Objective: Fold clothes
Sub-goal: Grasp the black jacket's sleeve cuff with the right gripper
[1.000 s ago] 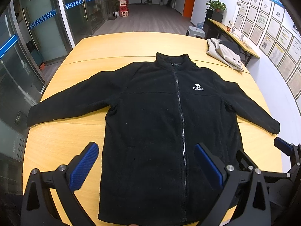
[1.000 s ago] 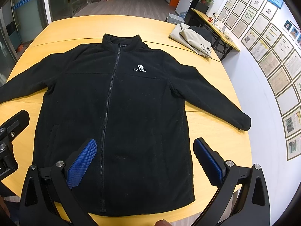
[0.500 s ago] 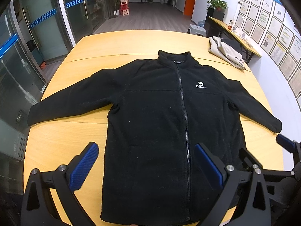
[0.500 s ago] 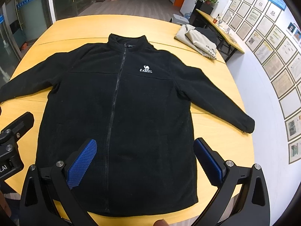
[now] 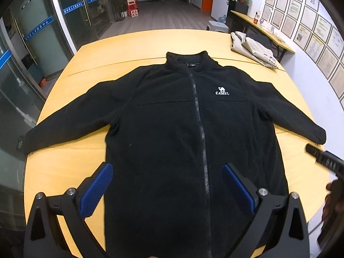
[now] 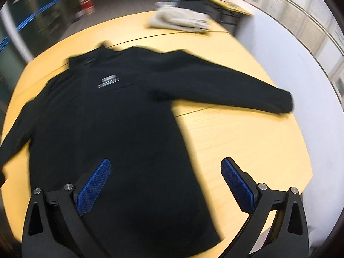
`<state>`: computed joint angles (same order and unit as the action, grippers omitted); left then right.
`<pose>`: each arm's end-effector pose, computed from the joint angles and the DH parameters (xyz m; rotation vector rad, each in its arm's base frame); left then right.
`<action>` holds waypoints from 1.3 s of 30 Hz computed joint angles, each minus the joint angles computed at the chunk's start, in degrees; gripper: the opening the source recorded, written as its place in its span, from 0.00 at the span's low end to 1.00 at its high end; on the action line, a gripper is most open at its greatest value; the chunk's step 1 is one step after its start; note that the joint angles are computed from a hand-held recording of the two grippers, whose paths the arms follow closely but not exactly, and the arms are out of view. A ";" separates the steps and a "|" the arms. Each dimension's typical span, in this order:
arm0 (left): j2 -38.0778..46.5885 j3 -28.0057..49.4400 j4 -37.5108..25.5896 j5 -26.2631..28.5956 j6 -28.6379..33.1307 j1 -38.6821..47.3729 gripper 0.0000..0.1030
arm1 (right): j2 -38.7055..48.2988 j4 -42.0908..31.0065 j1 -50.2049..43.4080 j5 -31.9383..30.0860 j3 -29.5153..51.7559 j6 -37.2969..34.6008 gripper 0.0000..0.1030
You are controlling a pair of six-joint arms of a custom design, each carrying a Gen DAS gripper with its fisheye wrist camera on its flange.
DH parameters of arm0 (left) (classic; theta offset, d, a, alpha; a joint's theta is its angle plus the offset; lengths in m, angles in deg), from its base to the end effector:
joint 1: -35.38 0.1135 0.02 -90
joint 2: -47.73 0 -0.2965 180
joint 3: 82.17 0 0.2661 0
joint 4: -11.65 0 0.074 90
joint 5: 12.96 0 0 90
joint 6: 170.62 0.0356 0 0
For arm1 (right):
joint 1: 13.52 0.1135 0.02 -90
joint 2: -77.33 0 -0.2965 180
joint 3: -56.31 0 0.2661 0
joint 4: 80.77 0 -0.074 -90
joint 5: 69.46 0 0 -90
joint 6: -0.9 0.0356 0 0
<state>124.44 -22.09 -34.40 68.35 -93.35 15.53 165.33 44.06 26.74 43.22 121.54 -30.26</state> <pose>0.2435 -0.0822 0.2289 0.1154 2.6405 0.0126 0.2205 0.1688 0.2023 0.4929 2.6583 -0.1344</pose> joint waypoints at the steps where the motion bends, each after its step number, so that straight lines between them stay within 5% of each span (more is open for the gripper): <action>1: 1.87 1.33 0.24 -0.95 -1.30 -1.14 1.00 | -2.48 2.67 -3.68 -0.17 -3.68 -1.76 1.00; 6: 13.21 9.24 1.56 -4.34 -8.34 -7.16 1.00 | -8.15 18.34 -32.22 -5.59 -17.13 -18.67 1.00; 12: 26.38 19.94 2.30 -6.14 -14.92 -13.10 1.00 | 8.50 38.64 -61.18 -12.45 -18.15 -40.03 1.00; 22: 38.76 32.58 -0.01 -8.16 -20.60 -18.49 1.00 | 22.32 48.98 -77.43 -20.55 -13.31 -47.41 0.95; 29: 41.04 33.95 -0.86 -8.30 -22.14 -19.82 1.00 | 24.38 50.94 -78.95 -21.01 -12.53 -48.84 0.60; 32: 41.04 33.62 -0.94 -8.60 -22.64 -20.17 1.00 | 23.96 52.48 -80.83 -22.62 -13.05 -49.50 0.22; 35: 40.28 32.32 -0.37 -8.72 -22.83 -20.04 1.00 | 22.57 53.96 -81.17 -24.74 -14.14 -50.34 0.12; 39: 38.16 29.09 1.20 -8.68 -22.94 -19.12 1.00 | 14.97 57.77 -78.51 -24.03 -18.38 -50.03 0.10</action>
<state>162.59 7.00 -33.20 59.68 -116.29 -3.59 180.30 101.83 -51.77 19.19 103.16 -80.29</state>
